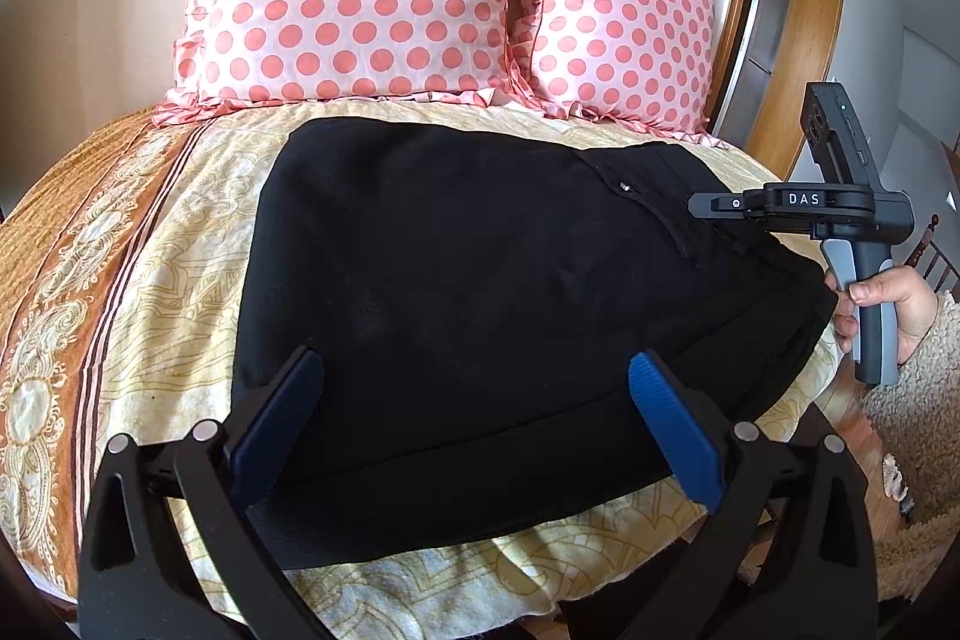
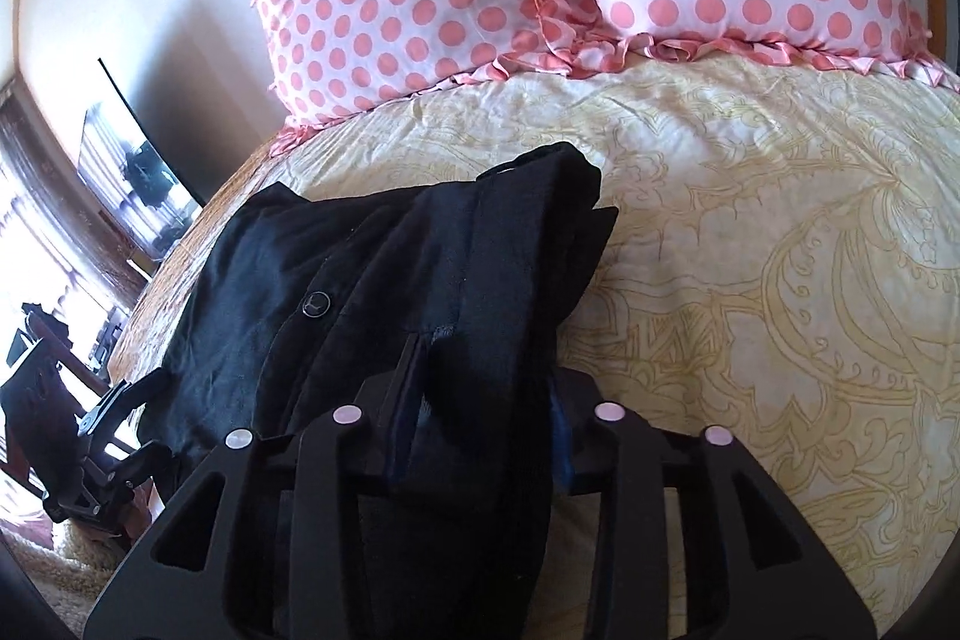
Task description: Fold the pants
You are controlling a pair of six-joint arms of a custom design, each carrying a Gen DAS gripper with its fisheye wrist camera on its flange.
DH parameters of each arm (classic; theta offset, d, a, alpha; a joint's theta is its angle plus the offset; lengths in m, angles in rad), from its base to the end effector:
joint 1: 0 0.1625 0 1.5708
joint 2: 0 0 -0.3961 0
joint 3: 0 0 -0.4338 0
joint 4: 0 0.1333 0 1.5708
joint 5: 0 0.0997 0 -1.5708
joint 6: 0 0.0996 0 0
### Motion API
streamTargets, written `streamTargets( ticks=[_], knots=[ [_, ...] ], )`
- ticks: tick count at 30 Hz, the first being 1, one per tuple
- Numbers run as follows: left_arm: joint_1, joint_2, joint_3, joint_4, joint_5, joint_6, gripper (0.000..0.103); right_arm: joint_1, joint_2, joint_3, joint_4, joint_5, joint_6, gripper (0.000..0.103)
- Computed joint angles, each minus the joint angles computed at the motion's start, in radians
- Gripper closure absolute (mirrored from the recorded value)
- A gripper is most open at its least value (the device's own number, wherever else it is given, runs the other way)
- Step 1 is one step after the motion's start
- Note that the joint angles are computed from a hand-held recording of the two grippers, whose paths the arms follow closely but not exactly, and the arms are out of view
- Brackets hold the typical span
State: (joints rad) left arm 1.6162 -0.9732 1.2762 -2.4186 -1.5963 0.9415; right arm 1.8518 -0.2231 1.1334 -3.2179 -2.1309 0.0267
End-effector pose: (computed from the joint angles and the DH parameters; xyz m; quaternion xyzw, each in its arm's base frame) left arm 0.1657 -0.7670 0.3270 0.4203 0.8665 -0.2427 0.1166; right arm 0.2944 -0.7300 -0.0879 0.0150 -0.9019 0.3815 0.2018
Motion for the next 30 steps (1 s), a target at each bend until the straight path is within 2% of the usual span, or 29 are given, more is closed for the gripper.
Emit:
streamTargets(
  ticks=[6,9,11,12,15,16,17,19,22,24,27,30],
  knots=[
    [0.0,0.001,-0.003,0.002,-0.003,-0.002,0.002,-0.019,-0.019,0.026,0.003,0.061,0.049,0.056],
    [0.001,0.001,-0.002,0.003,-0.004,-0.002,0.002,-0.035,-0.029,0.044,-0.016,0.116,0.076,0.055],
    [0.0,0.001,-0.002,0.003,-0.003,-0.001,0.002,-0.04,-0.029,0.046,-0.026,0.14,0.069,0.054],
    [0.0,0.0,-0.001,0.002,-0.002,0.0,0.002,-0.04,-0.025,0.039,-0.024,0.136,0.06,0.055],
    [0.0,-0.001,0.0,0.002,-0.003,0.0,0.002,-0.026,-0.007,0.016,-0.041,0.122,0.007,0.078],
    [0.0,-0.001,0.001,0.002,-0.004,0.0,0.002,-0.012,0.008,-0.007,-0.046,0.09,-0.032,0.081],
    [0.0,-0.002,0.003,0.0,-0.004,0.002,0.002,0.003,0.026,-0.032,-0.053,0.061,-0.076,0.082],
    [0.0,-0.005,0.007,-0.002,-0.003,0.006,0.002,0.02,0.045,-0.054,-0.081,0.067,-0.152,0.083],
    [0.002,-0.008,0.009,-0.001,-0.011,0.008,0.002,0.033,0.057,-0.075,-0.075,0.061,-0.199,0.083],
    [0.003,-0.004,-0.017,0.046,-0.025,-0.027,0.002,0.028,0.057,-0.079,-0.056,0.04,-0.173,0.083],
    [0.008,0.023,-0.12,0.177,-0.072,-0.128,0.002,0.008,0.037,-0.048,-0.044,0.038,-0.093,0.083],
    [0.008,0.06,-0.215,0.184,-0.09,-0.215,0.002,-0.007,0.026,-0.023,-0.051,0.062,-0.055,0.083]
  ],
)
